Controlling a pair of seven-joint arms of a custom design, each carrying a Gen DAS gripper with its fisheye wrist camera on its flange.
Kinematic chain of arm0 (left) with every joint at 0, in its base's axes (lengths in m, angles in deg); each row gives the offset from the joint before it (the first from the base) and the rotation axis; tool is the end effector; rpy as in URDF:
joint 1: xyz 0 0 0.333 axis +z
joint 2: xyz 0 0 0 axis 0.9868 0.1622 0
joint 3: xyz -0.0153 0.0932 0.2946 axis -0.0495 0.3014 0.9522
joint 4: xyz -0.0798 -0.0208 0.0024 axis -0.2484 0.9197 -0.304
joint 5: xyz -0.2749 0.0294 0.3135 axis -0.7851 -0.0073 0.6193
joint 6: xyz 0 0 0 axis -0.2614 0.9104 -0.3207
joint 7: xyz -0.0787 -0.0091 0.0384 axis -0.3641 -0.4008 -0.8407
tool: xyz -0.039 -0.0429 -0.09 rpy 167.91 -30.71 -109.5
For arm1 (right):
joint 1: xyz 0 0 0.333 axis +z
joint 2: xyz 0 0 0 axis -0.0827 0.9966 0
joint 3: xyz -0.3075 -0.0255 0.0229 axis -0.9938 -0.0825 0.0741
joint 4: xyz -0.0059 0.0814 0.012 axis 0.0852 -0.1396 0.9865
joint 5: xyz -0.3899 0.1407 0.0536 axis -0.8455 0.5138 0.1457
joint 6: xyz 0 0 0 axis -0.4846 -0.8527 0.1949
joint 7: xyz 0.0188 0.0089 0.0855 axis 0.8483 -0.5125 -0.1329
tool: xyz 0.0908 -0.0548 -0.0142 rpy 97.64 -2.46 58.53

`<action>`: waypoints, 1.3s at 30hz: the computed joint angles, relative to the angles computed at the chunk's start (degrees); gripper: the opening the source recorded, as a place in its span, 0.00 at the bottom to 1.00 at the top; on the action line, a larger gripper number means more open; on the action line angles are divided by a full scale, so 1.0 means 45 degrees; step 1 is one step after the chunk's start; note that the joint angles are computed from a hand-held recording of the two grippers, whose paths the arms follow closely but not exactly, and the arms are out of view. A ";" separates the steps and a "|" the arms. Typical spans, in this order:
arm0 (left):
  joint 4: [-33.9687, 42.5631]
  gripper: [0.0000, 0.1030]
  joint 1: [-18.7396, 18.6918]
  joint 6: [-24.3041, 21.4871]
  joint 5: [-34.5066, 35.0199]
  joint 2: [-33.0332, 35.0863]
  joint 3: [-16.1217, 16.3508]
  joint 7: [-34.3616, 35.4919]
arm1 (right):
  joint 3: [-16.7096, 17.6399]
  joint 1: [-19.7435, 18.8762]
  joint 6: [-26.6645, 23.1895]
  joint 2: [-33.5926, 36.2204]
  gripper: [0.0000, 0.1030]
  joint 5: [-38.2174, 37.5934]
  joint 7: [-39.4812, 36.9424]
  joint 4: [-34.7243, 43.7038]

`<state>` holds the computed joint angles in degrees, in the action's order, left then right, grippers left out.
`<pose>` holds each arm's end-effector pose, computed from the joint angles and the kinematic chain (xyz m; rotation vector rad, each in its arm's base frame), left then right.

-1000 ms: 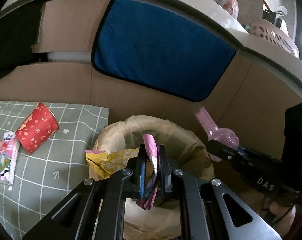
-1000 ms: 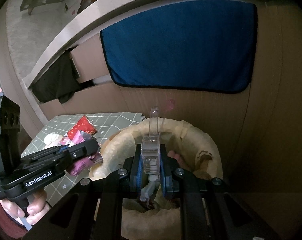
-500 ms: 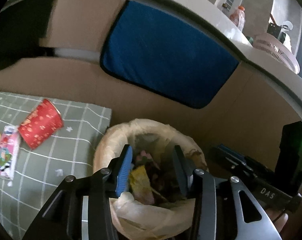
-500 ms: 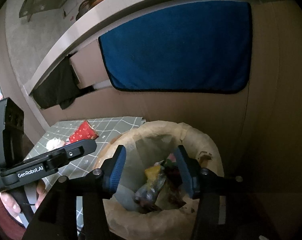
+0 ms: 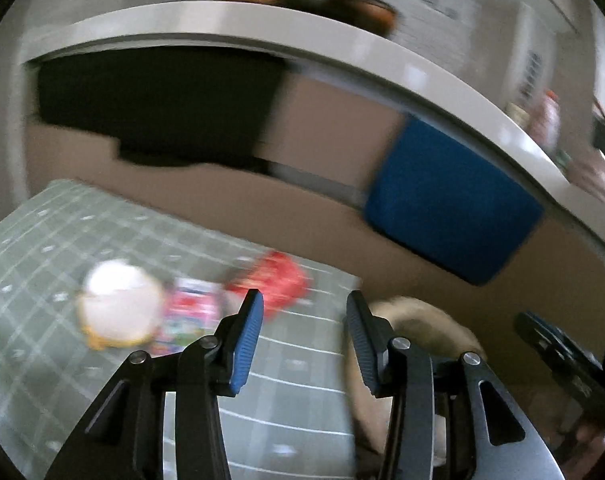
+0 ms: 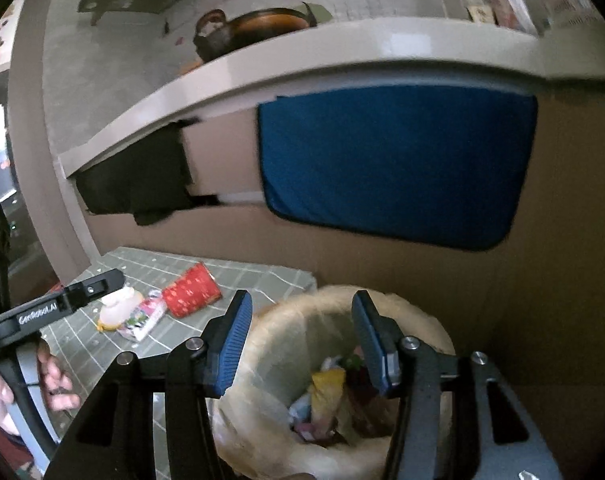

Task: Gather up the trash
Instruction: 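Grasp the yellow-rimmed white mesh sponge with the left tool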

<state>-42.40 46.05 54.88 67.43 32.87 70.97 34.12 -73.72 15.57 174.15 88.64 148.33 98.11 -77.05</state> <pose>0.4948 -0.4971 0.5089 -1.9799 1.2171 -1.0912 0.5778 0.2230 0.5016 -1.7590 1.1196 -0.5099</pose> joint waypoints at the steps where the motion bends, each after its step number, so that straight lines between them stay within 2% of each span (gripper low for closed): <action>1: -0.0707 0.43 0.0143 -0.0010 -0.0113 -0.0544 0.0086 -0.0487 | 0.0018 0.0046 -0.0101 0.0040 0.48 -0.0262 0.0242 0.0035; 4: -0.2636 0.45 0.0916 0.0078 -0.0522 -0.1942 0.0073 -0.1605 | 0.0118 0.0188 -0.0424 0.0319 0.48 -0.1018 0.0894 0.0260; 8: -0.4201 0.46 0.2095 0.0577 -0.1184 -0.2843 -0.0049 -0.1741 | 0.0279 0.0276 -0.0818 0.0748 0.48 -0.1721 0.1411 0.0524; 9: -0.4386 0.47 0.2360 0.0777 -0.1373 -0.2865 -0.0060 -0.1546 | 0.0278 0.0341 -0.0894 0.0938 0.48 -0.2212 0.1824 0.0633; 12: -0.4755 0.47 0.3239 0.2354 -0.2309 -0.2620 0.0135 -0.0183 | 0.0293 0.0415 -0.1103 0.1338 0.48 -0.3359 0.2717 0.0874; 17: -0.4457 0.47 0.3789 0.2568 -0.2996 -0.1822 0.0314 0.0420 | 0.0239 0.0492 -0.1477 0.1860 0.48 -0.5353 0.4136 0.1187; 20: -0.4451 0.47 0.4095 0.3448 -0.3965 -0.1419 0.0411 0.1341 | 0.0244 0.0429 -0.1772 0.2112 0.48 -0.6029 0.4708 0.1378; 22: -0.4547 0.46 0.4112 0.3846 -0.4357 -0.1309 0.0420 0.1695 | 0.0255 0.0396 -0.1923 0.2281 0.48 -0.6356 0.5021 0.1558; 24: -0.4566 0.45 0.3910 0.3522 -0.4224 -0.1384 0.0384 0.1868 | 0.0342 0.0304 -0.2016 0.2361 0.48 -0.6413 0.5093 0.1623; 30: -0.5342 0.44 0.3372 0.3526 -0.4582 -0.2068 -0.0121 0.2985 | 0.0531 0.0214 -0.2437 0.2540 0.48 -0.6487 0.5098 0.1813; 33: -0.6042 0.44 0.3173 0.3988 -0.4674 -0.2711 -0.0344 0.3171 | 0.0641 0.0216 -0.2485 0.2478 0.48 -0.6341 0.4867 0.1730; 36: -0.6824 0.45 0.3016 0.4468 -0.3392 -0.3649 -0.0575 0.1408 | 0.0708 0.0221 -0.2420 0.2370 0.48 -0.6125 0.4607 0.1602; 39: -0.7488 0.47 0.3073 0.4149 -0.1899 -0.4622 -0.0956 -0.0906 | 0.0777 0.0169 -0.2457 0.2254 0.48 -0.5733 0.4304 0.1511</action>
